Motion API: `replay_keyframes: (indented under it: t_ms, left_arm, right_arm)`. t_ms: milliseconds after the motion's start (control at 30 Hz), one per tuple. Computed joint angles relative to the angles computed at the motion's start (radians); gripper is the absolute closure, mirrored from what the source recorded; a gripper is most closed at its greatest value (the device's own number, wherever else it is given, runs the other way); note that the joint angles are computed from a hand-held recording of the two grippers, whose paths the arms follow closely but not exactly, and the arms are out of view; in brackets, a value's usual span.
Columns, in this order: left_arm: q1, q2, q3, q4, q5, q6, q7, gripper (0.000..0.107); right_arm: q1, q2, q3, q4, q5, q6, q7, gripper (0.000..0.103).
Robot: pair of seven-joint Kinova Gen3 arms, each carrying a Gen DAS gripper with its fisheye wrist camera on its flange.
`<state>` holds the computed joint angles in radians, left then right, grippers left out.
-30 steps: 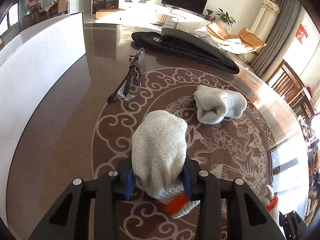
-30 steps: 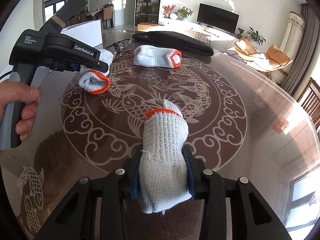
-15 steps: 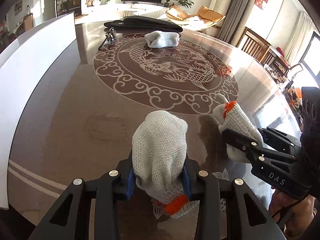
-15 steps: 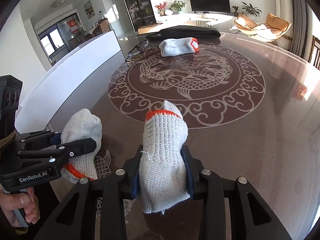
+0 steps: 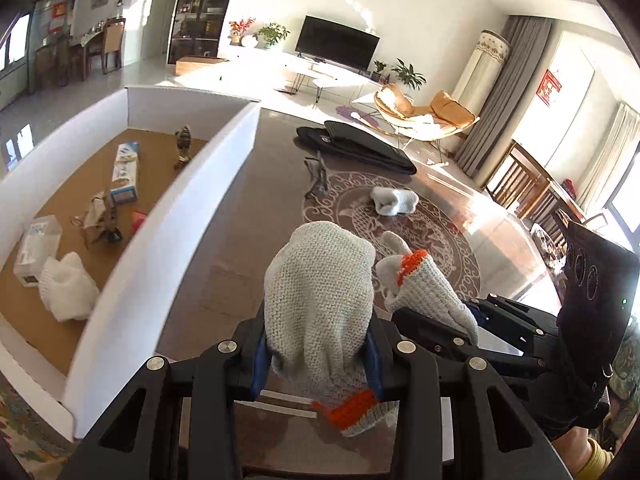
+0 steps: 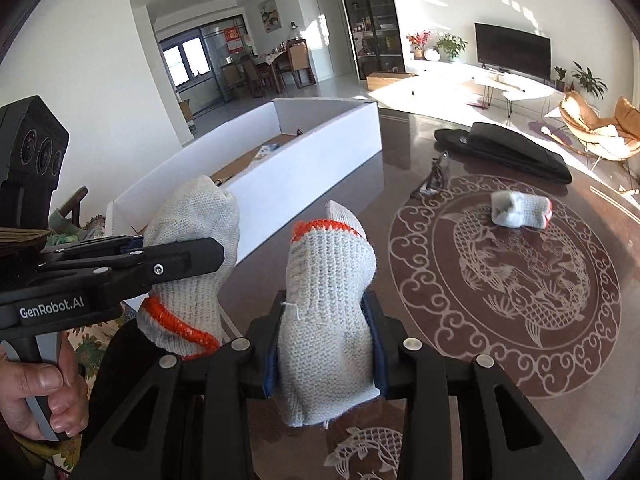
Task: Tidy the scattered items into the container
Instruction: 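Carry both gloves over the cardboard box with both grippers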
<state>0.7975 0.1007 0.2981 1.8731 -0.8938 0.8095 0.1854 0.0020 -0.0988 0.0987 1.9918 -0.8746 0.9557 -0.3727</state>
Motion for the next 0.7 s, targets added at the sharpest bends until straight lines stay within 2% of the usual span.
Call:
replay_keyframes:
  t_ms: [100, 200, 267, 433, 500, 567, 600, 633, 667, 700]
  left_arm:
    - [-0.071, -0.097, -0.048, 0.030, 0.066, 0.054, -0.122, 0.070]
    - [-0.098, -0.157, -0.186, 0.058, 0.131, 0.032, -0.244, 0.070]
    - [-0.171, -0.165, -0.232, 0.070, 0.178, -0.010, -0.325, 0.070]
    - [-0.402, -0.118, -0.232, 0.064, 0.327, -0.099, -0.529, 0.070]
    - [-0.495, -0.078, -0.198, 0.050, 0.385, -0.101, -0.610, 0.069]
    - [-0.587, -0.033, -0.151, 0.030, 0.447, -0.086, -0.691, 0.060]
    - [-0.615, -0.009, -0.141, 0.015, 0.479, -0.065, -0.732, 0.054]
    - [-0.624, 0.009, -0.145, 0.011, 0.506, -0.058, -0.761, 0.039]
    - [-0.615, 0.016, -0.163, 0.018, 0.520, -0.067, -0.774, 0.026]
    - [-0.587, 0.018, -0.192, 0.027, 0.518, -0.073, -0.770, 0.022]
  right_arm:
    - [-0.127, 0.033, -0.047, -0.106, -0.023, -0.032, -0.079, 0.067]
    - [-0.266, 0.110, -0.088, -0.242, 0.027, -0.089, -0.201, 0.067]
    - [-0.359, 0.184, -0.093, -0.335, 0.073, -0.126, -0.282, 0.067]
    - [-0.581, 0.370, -0.014, -0.543, 0.263, -0.165, -0.485, 0.067]
    - [-0.599, 0.434, -0.024, -0.606, 0.337, -0.158, -0.567, 0.064]
    - [-0.586, 0.502, -0.048, -0.684, 0.394, -0.099, -0.648, 0.063]
    - [-0.586, 0.538, -0.050, -0.724, 0.425, -0.058, -0.689, 0.055]
    - [-0.584, 0.566, -0.064, -0.753, 0.465, -0.032, -0.729, 0.046]
    - [-0.582, 0.581, -0.080, -0.767, 0.506, -0.021, -0.761, 0.042]
    - [-0.571, 0.582, -0.107, -0.768, 0.546, -0.027, -0.776, 0.041]
